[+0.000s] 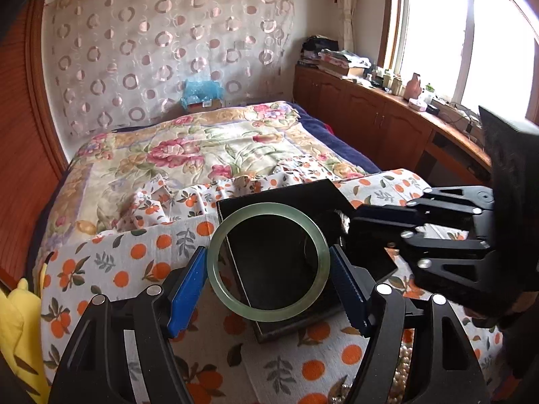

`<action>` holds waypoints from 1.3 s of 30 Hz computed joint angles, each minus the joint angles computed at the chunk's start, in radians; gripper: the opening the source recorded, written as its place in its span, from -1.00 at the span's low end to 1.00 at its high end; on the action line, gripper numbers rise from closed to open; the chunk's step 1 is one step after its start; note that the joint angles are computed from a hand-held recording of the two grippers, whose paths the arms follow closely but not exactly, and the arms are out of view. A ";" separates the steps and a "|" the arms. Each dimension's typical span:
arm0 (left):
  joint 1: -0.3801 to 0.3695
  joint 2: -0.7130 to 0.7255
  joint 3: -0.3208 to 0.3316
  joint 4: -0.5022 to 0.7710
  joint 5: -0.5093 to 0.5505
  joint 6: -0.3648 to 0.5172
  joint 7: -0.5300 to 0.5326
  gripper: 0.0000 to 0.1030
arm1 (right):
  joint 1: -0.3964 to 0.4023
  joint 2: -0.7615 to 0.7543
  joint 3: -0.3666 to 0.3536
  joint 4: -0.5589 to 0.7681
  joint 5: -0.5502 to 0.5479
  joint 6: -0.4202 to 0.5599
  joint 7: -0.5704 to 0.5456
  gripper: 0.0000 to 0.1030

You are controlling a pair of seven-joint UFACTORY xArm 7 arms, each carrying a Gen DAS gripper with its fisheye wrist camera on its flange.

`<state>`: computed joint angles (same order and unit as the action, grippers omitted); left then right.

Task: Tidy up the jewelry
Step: 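Lower the jade bangle into the black box with the left while the right drops the silver bangle in, then move the left gripper to the red bead bracelet and grasp it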

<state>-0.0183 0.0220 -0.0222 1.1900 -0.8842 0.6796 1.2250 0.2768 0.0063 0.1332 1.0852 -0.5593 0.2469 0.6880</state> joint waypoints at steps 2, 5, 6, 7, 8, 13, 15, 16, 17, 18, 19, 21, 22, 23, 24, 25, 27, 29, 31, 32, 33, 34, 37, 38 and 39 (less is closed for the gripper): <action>-0.005 0.020 -0.006 0.015 0.016 -0.007 -0.012 0.34 | -0.007 -0.026 -0.005 -0.016 -0.042 0.011 0.040 -0.71; -0.010 0.032 -0.019 0.022 0.030 -0.024 -0.017 0.34 | -0.027 -0.061 0.006 -0.042 -0.071 0.018 0.073 -0.70; -0.012 0.037 -0.022 0.025 0.034 -0.029 -0.018 0.34 | -0.034 -0.074 0.012 -0.052 -0.083 0.021 0.086 -0.70; -0.015 0.044 -0.027 0.029 0.042 -0.036 -0.024 0.34 | -0.042 -0.083 0.017 -0.061 -0.090 0.024 0.094 -0.70; -0.016 0.048 -0.030 0.033 0.049 -0.039 -0.031 0.34 | -0.050 -0.094 0.024 -0.071 -0.100 0.028 0.105 -0.70; -0.016 0.050 -0.039 0.027 0.056 -0.049 -0.038 0.34 | -0.077 -0.137 0.048 -0.118 -0.093 0.027 0.109 -0.70; -0.016 0.051 -0.040 0.028 0.058 -0.052 -0.038 0.34 | -0.086 -0.149 0.058 -0.133 -0.086 0.019 0.109 -0.70; -0.016 0.051 -0.040 0.028 0.058 -0.051 -0.036 0.34 | -0.089 -0.156 0.063 -0.141 -0.079 0.017 0.106 -0.70; -0.015 0.052 -0.040 0.027 0.056 -0.049 -0.030 0.34 | -0.094 -0.165 0.068 -0.151 -0.077 0.015 0.109 -0.70; -0.016 0.055 -0.041 0.027 0.062 -0.053 -0.032 0.34 | -0.099 -0.170 0.074 -0.156 -0.075 0.015 0.110 -0.70; -0.018 0.056 -0.042 0.024 0.065 -0.058 -0.032 0.34 | -0.102 -0.173 0.080 -0.159 -0.073 0.017 0.110 -0.70; -0.023 0.057 -0.047 0.014 0.072 -0.076 -0.034 0.34 | -0.108 -0.183 0.088 -0.167 -0.065 0.020 0.108 -0.70; -0.025 0.059 -0.048 0.012 0.076 -0.083 -0.033 0.34 | -0.110 -0.193 0.092 -0.175 -0.062 0.021 0.108 -0.70; -0.025 0.053 -0.050 0.003 0.074 -0.086 -0.029 0.34 | -0.114 -0.203 0.097 -0.185 -0.061 0.021 0.111 -0.70; -0.025 0.048 -0.049 -0.003 0.074 -0.086 -0.027 0.34 | -0.117 -0.212 0.101 -0.192 -0.058 0.023 0.111 -0.70; -0.026 0.039 -0.049 -0.014 0.071 -0.088 -0.026 0.34 | -0.121 -0.225 0.107 -0.202 -0.056 0.025 0.115 -0.70; -0.028 0.030 -0.046 -0.020 0.066 -0.087 -0.022 0.34 | -0.131 -0.248 0.120 -0.224 -0.053 0.026 0.123 -0.69; -0.026 0.003 -0.038 -0.044 0.042 -0.078 0.002 0.34 | -0.139 -0.274 0.134 -0.242 -0.047 0.032 0.132 -0.69; -0.027 -0.035 -0.026 -0.077 0.016 -0.073 0.028 0.34 | -0.149 -0.307 0.153 -0.272 -0.043 0.029 0.153 -0.69; -0.029 -0.056 -0.016 -0.094 0.003 -0.065 0.041 0.34 | -0.152 -0.321 0.161 -0.284 -0.036 0.030 0.160 -0.69; -0.029 -0.082 -0.004 -0.116 -0.012 -0.051 0.056 0.34 | -0.156 -0.337 0.171 -0.299 -0.030 0.029 0.168 -0.69; -0.031 -0.101 0.008 -0.132 -0.020 -0.040 0.064 0.34 | -0.159 -0.354 0.182 -0.318 -0.024 0.028 0.177 -0.69; -0.036 -0.176 0.046 -0.202 -0.036 -0.011 0.097 0.34 | -0.159 -0.403 0.211 -0.361 0.004 0.042 0.195 -0.68; -0.040 -0.194 0.058 -0.220 -0.040 -0.005 0.104 0.34 | -0.157 -0.424 0.223 -0.380 0.016 0.048 0.205 -0.68; -0.043 -0.214 0.070 -0.239 -0.041 0.003 0.110 0.34 | -0.154 -0.442 0.232 -0.397 0.028 0.051 0.211 -0.64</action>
